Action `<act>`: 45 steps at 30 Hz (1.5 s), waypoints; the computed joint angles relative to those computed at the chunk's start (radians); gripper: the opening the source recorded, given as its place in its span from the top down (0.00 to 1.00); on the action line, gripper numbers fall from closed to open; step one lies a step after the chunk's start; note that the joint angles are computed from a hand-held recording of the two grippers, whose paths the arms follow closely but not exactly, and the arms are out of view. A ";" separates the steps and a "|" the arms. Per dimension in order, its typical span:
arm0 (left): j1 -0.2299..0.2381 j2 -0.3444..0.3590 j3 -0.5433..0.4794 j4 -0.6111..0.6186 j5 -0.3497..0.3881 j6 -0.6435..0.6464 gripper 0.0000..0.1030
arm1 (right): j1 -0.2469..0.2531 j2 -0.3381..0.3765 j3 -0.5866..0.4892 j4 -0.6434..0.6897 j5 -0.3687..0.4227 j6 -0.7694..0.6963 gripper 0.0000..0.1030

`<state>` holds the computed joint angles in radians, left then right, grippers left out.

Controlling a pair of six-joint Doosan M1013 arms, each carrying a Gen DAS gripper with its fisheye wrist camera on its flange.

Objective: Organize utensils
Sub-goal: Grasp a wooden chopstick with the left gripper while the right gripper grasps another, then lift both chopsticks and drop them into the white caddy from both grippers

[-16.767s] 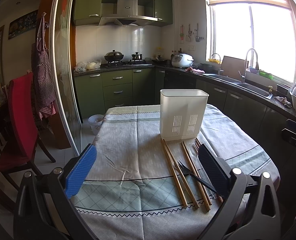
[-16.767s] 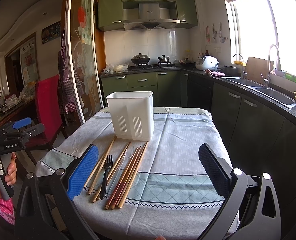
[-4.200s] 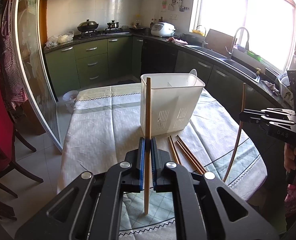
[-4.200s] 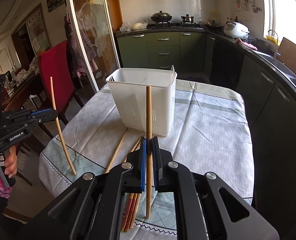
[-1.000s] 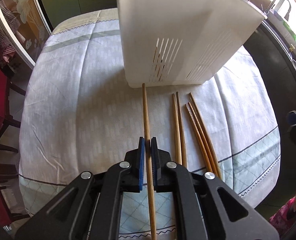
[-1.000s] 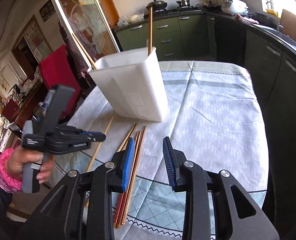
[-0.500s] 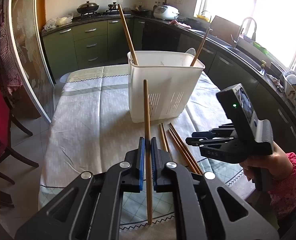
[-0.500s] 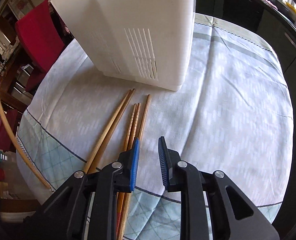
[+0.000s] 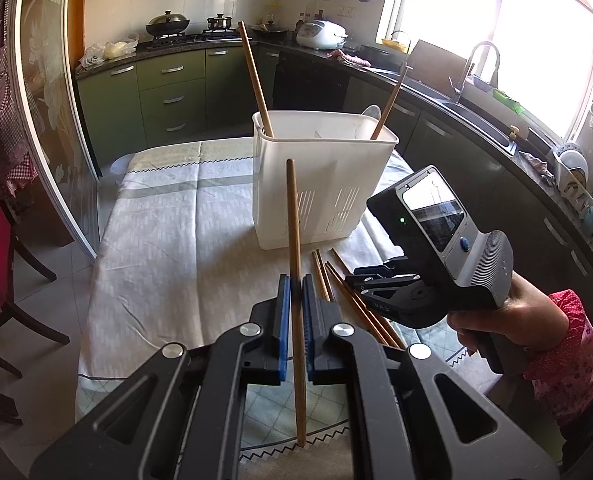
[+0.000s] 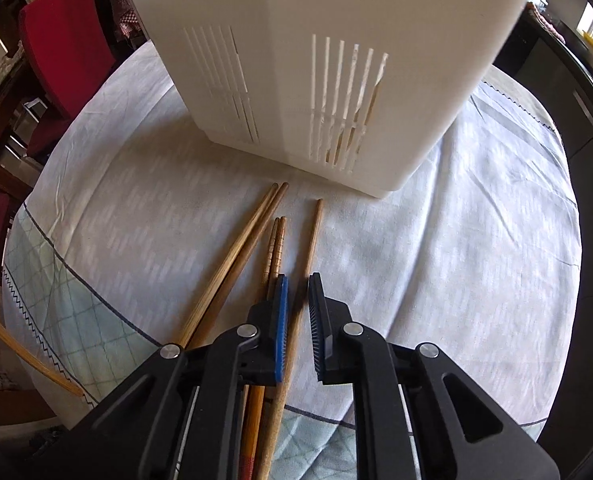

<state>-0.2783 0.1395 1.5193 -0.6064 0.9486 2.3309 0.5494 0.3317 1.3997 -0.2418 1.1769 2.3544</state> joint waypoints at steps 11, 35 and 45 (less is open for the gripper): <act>0.003 -0.004 0.002 -0.010 0.001 0.007 0.94 | 0.030 -0.091 0.079 -0.072 -0.115 0.114 0.94; 0.012 -0.037 0.021 -0.037 -0.023 0.039 0.94 | 0.202 -0.319 0.222 -0.507 -0.232 0.521 0.94; 0.017 -0.043 0.014 -0.081 -0.017 0.079 0.94 | 0.202 -0.322 0.204 -0.551 -0.247 0.519 0.94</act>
